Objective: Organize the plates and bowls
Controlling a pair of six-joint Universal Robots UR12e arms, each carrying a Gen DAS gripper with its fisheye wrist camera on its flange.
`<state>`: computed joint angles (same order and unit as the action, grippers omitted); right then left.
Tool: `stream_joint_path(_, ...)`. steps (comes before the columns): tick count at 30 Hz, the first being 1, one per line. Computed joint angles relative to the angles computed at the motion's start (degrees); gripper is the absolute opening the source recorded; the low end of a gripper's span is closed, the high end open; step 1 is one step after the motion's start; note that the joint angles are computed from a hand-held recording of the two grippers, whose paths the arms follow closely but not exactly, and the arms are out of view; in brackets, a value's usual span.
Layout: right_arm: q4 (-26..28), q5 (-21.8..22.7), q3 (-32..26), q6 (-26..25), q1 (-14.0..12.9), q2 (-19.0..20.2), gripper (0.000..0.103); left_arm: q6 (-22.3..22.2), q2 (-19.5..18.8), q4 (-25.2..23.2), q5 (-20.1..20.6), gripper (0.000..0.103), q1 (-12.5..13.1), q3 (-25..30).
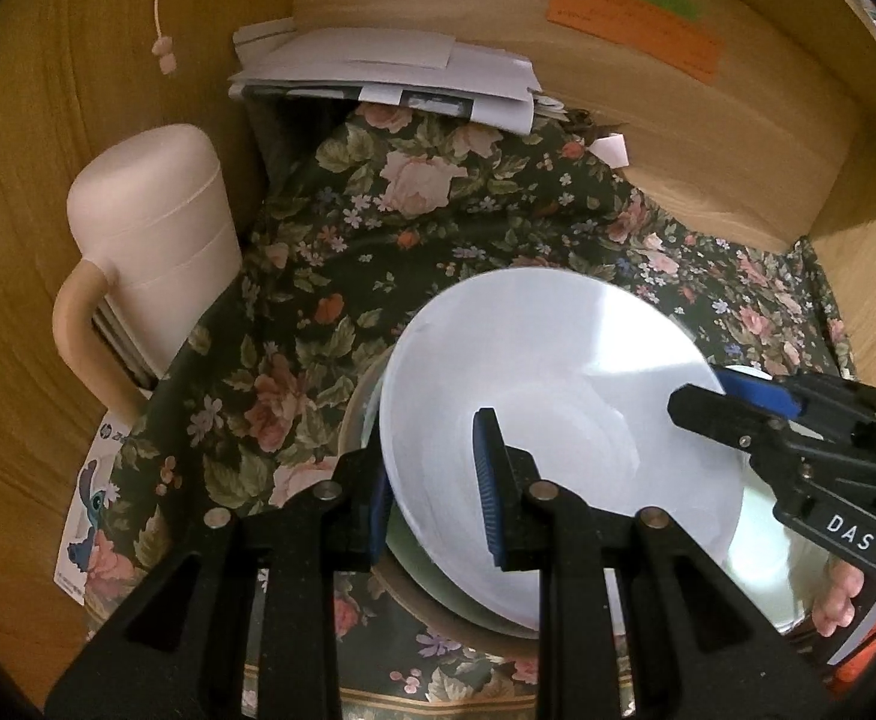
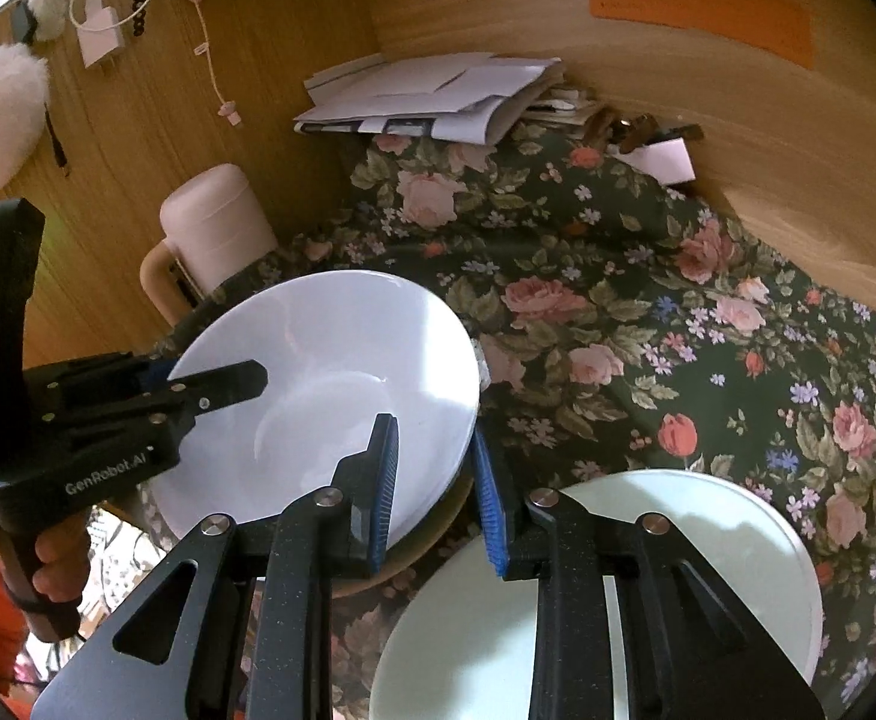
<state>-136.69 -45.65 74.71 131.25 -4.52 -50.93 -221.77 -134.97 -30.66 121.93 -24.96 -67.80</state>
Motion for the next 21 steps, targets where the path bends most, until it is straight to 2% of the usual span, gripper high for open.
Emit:
stream_joint_path(6, -0.6, 0.9, 0.2, 0.1, -0.3, -0.1, 0.025, 0.0, 0.1, -1.8, 1.2, 0.025, -0.2, 0.8)
stream_joint_path(9, -0.3, 0.8, 0.0, 0.1, -0.3, -0.1, 0.025, 0.9, 0.0, -2.3, 4.4, 0.037, -0.6, 1.6)
stream_joint_path(12, -0.1, 0.3, 0.0, 0.4, -0.3, -0.1, 0.033, 4.0, -0.1, -0.5, 6.5, 0.041, -0.9, 1.7)
stream_joint_path(14, -0.5, 0.1, 0.1, 0.8, -0.3, -0.1, 0.036, 4.7, 0.0, -0.2, 7.1, 0.052, -1.0, 1.5)
stream_joint_path(15, -0.5, 0.0, 0.0, 0.8, -0.3, -0.1, 0.037, 4.3, 0.1, -0.2, 7.2, 0.057, -0.9, 1.1)
stream_joint_path(21, 1.5, -1.8, -0.8, 0.1, 0.1, 0.1, 0.039, -0.8, 1.6, -1.4, 3.7, 0.057, -0.2, -1.8)
